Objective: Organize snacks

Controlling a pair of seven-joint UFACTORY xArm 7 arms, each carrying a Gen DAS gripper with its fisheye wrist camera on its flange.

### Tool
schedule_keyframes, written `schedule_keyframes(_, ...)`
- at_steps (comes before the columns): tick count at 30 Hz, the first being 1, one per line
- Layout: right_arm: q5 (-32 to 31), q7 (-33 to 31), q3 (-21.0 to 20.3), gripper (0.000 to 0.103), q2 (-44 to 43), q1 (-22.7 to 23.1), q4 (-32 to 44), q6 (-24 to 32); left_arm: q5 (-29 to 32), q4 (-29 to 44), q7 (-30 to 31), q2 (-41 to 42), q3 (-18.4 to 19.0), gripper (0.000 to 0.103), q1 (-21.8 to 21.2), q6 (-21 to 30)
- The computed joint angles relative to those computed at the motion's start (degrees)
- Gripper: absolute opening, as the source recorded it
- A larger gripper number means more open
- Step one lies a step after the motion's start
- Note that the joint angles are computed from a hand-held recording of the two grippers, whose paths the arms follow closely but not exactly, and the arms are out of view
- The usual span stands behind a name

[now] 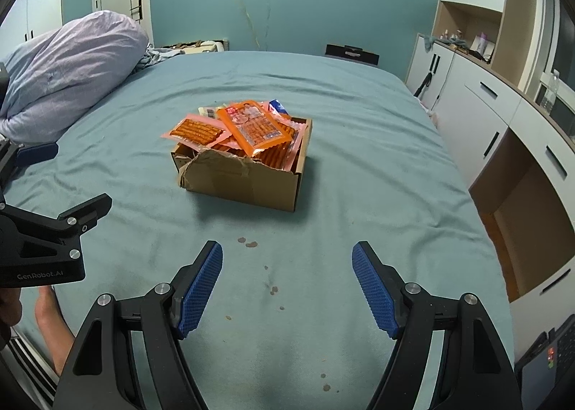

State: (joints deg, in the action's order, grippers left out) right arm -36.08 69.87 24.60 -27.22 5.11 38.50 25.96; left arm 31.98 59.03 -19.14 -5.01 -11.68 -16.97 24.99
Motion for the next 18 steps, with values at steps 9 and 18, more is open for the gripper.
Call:
schedule_keyframes(9,0.16,-0.82,-0.56,0.074,0.53,0.74,0.36,0.49,-7.02,0.44,4.91,0.46,0.84,0.103,-0.65,0.53)
schedule_keyframes(18,0.59,-1.55,-0.84,0.074,0.59,0.98,0.37,0.63,-7.69,2.01,3.11,1.04,0.9,0.103,-0.7,3.32)
